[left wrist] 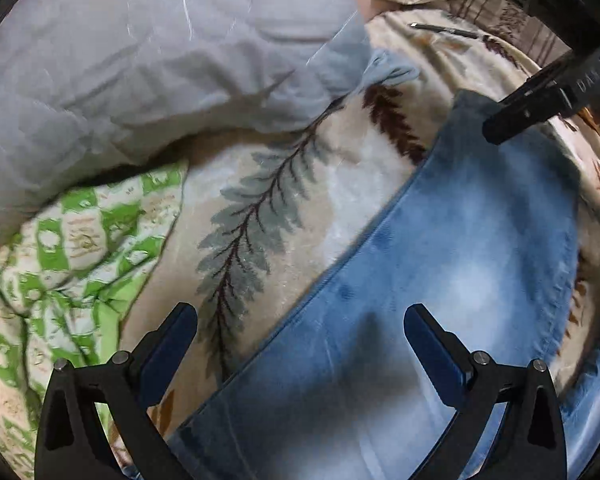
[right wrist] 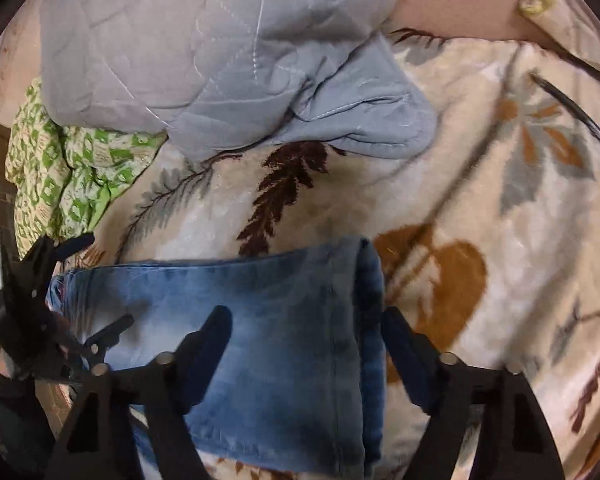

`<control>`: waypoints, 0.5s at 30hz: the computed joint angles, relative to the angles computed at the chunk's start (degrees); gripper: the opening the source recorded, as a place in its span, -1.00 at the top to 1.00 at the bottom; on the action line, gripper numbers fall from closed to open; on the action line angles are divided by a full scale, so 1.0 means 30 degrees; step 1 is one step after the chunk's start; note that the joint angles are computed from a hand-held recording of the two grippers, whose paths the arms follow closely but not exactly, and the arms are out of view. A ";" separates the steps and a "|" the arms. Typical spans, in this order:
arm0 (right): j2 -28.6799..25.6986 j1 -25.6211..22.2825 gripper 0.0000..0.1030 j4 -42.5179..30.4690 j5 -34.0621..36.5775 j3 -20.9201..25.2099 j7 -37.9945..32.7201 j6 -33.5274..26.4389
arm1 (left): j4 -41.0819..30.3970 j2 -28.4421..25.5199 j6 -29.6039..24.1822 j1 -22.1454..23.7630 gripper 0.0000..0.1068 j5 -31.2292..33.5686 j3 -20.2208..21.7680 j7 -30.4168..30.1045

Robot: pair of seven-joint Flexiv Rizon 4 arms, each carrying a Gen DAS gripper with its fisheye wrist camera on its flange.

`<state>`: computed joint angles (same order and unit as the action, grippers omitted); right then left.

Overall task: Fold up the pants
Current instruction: 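Grasp the jeans leg hem with the right tool while the left tool grips the leg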

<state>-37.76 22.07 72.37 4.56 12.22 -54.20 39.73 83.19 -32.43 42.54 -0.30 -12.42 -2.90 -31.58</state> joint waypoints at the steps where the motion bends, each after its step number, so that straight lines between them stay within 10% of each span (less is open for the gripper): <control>1: -0.0266 -0.0066 -0.29 -0.0392 0.0093 0.0112 -0.0207 -0.0242 | -0.0261 -0.0231 -0.0257 -0.0049 -0.92 0.0098 0.0061 -0.0146; 6: -0.0953 0.0342 0.59 -0.1282 -0.0277 -0.0101 -0.0541 -0.0298 | -0.0800 -0.0675 -0.1815 -0.0241 -0.80 0.0559 0.0142 -0.0198; 7: -0.0958 0.0475 0.83 -0.1227 -0.0492 -0.0224 -0.0519 -0.0163 | -0.0915 -0.0742 -0.2232 -0.0264 -0.16 0.0610 0.0138 -0.0214; 10: -0.0757 0.0969 0.90 -0.0708 -0.1490 -0.0717 -0.0297 0.0243 | -0.1006 -0.0585 -0.2745 -0.0356 0.83 0.0357 0.0141 -0.0837; 15: 0.0144 0.1226 0.91 0.0948 -0.2565 -0.1081 0.0483 0.2013 | 0.0607 0.0449 -0.0566 -0.0775 0.88 0.1045 0.0315 -0.1113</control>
<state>-37.33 25.75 75.22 -3.13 8.98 -52.75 45.77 85.01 -31.09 40.84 -2.63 -9.28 -1.96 -34.92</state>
